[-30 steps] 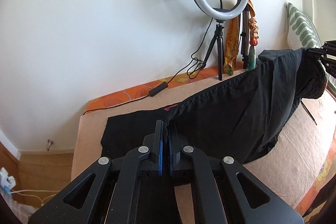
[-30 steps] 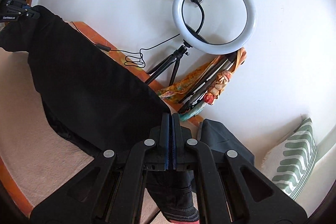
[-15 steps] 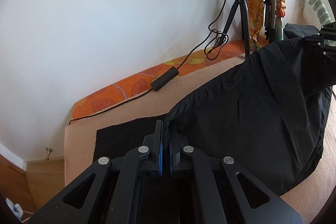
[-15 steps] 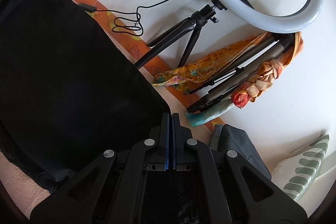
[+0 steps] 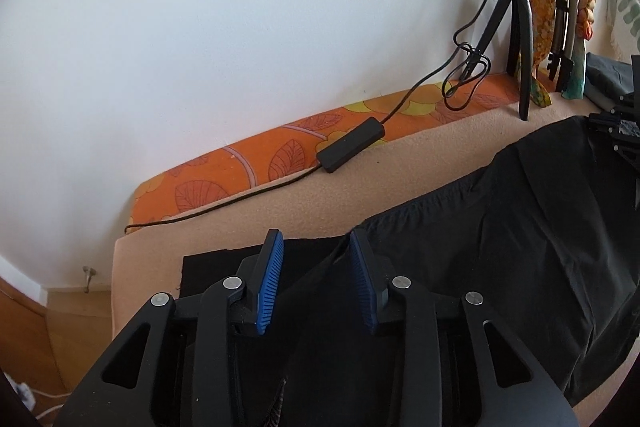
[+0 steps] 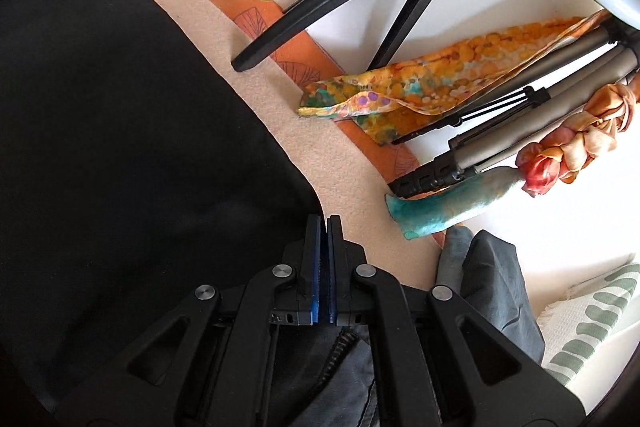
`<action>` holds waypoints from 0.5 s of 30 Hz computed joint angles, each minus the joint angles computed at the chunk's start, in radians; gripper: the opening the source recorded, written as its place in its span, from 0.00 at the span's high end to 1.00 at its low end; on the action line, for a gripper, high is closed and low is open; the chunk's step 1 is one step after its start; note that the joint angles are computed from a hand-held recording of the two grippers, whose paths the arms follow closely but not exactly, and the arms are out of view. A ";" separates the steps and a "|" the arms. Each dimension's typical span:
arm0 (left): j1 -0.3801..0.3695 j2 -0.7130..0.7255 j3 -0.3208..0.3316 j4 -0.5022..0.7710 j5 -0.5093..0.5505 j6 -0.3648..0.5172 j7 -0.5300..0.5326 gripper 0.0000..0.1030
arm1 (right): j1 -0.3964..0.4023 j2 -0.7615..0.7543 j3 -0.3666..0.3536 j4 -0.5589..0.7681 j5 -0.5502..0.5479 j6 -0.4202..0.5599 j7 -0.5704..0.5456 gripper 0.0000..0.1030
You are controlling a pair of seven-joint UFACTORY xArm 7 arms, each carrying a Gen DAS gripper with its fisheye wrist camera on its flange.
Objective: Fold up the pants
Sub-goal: 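Lift the held leg with both grippers and fold it over the other leg, then open both grippers and release the folded pants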
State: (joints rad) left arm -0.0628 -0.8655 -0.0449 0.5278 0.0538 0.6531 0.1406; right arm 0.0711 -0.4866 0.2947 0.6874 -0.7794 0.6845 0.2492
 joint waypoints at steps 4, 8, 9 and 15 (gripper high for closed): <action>0.042 -0.048 0.058 0.023 0.003 0.023 0.024 0.66 | -0.001 0.004 -0.015 0.011 0.028 -0.013 0.022 0.87; 0.082 -0.104 0.156 0.072 -0.038 0.080 0.062 0.55 | 0.008 -0.051 -0.017 0.002 0.062 -0.018 0.022 0.52; 0.086 -0.129 0.188 0.076 -0.056 0.099 0.079 0.53 | 0.015 -0.073 -0.020 -0.004 0.080 -0.023 0.015 0.51; 0.133 -0.280 0.261 0.008 -0.068 0.276 0.230 0.53 | 0.087 -0.264 -0.042 -0.045 0.268 -0.012 -0.040 0.45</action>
State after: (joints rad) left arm 0.0697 -1.1459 0.2165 0.5360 -0.0142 0.9291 0.3709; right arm 0.1580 -0.7504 0.2523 0.6426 -0.5115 0.6725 0.2091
